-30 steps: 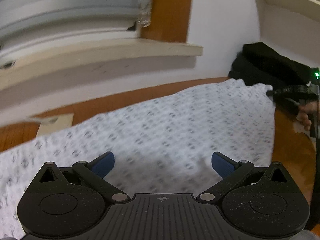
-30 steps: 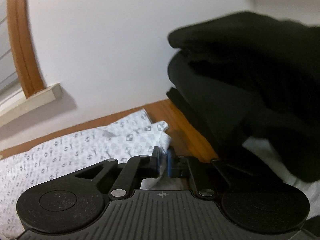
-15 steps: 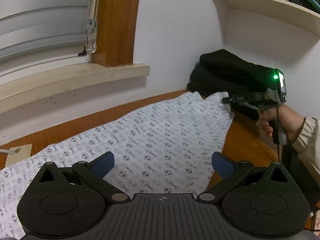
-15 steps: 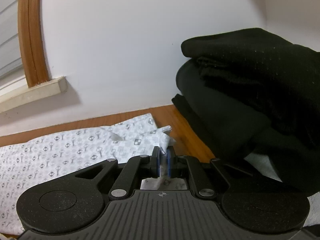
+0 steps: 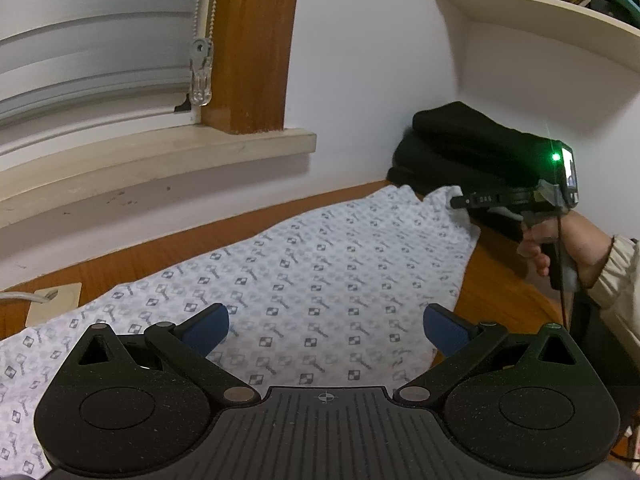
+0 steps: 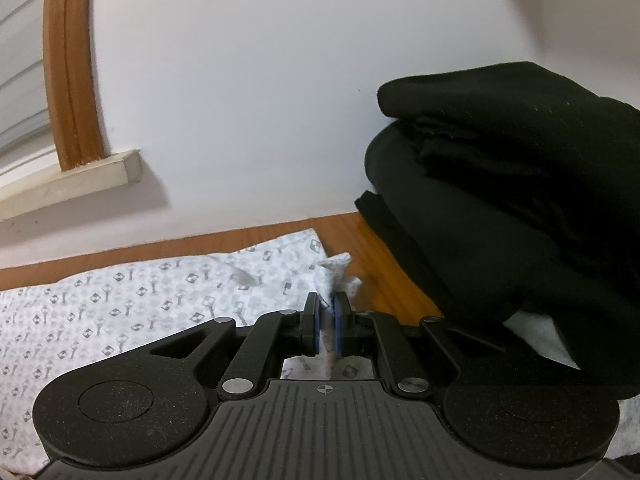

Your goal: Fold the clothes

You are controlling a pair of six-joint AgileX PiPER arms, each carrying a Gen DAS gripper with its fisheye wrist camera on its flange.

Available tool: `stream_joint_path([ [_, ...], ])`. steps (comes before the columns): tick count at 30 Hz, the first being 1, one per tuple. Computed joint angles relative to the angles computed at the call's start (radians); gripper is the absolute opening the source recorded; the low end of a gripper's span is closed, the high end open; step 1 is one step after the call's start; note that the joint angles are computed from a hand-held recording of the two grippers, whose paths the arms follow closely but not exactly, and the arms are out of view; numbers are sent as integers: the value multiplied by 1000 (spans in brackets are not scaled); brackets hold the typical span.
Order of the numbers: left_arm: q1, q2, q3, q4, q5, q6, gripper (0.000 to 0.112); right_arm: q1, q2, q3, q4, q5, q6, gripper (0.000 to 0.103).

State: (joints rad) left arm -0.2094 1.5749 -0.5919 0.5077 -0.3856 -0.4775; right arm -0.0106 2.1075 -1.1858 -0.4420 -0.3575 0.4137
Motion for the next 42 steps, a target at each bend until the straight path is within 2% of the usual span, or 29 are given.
stream_joint_path([
  [13, 24, -19, 23, 18, -6, -7, 103, 44, -37, 6, 67, -11, -51, 8],
  [17, 52, -23, 34, 53, -23, -29, 103, 74, -66, 5, 27, -14, -3, 7],
  [24, 181, -18, 57, 133, -62, -84, 103, 226, -153, 5, -66, 3, 86, 6],
  [27, 257, -52, 78, 151, -76, -112, 103, 328, -215, 41, -176, -23, 180, 6],
  [32, 416, -100, 88, 350, -122, -294, 103, 506, -220, 51, -472, -74, 426, 6],
  [34, 452, -109, 88, 398, -130, -333, 103, 575, -180, 32, -565, -40, 501, 6],
  [37, 481, -94, 77, 447, -147, -365, 101, 623, -149, 41, -598, -3, 516, 6],
  [42, 497, -5, -14, 649, -175, -553, 97, 659, -151, 81, -473, 42, 330, 6],
])
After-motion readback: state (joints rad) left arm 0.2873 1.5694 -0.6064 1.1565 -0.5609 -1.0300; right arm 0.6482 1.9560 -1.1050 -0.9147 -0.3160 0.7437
